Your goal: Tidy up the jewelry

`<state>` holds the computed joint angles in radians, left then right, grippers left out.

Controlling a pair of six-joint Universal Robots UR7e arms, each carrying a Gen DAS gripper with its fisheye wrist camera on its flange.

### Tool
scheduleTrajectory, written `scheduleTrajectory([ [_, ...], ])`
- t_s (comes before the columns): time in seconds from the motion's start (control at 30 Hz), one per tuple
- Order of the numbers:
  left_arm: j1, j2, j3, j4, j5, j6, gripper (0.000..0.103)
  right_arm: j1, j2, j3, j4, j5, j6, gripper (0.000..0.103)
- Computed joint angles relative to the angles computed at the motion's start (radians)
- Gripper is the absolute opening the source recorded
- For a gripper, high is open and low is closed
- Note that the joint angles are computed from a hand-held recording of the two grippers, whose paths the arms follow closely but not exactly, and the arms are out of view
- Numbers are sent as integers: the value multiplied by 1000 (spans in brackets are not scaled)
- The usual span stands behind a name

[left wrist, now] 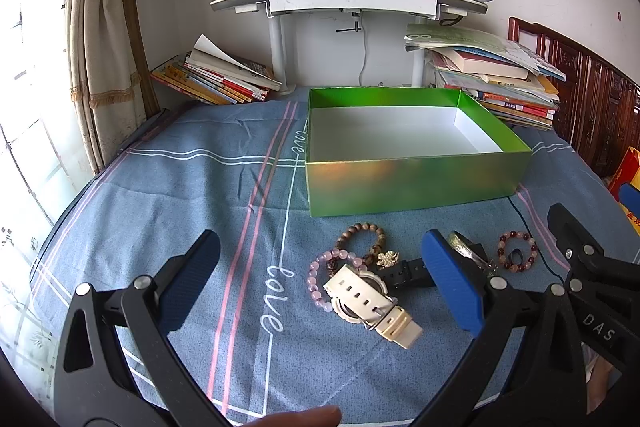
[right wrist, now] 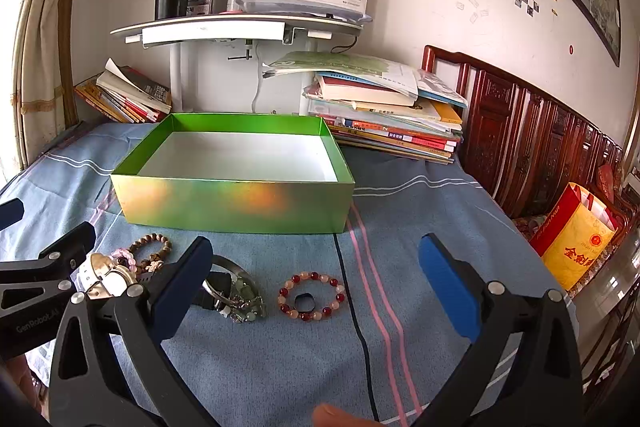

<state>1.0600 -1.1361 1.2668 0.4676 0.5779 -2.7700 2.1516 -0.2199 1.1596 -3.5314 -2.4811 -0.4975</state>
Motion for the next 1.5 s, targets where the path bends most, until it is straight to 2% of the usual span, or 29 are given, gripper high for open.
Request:
scheduleTrajectory([
  [1.5, -4, -5, 11, -9, -4, 1, 99, 2, -3, 5, 2, -2, 6, 101],
])
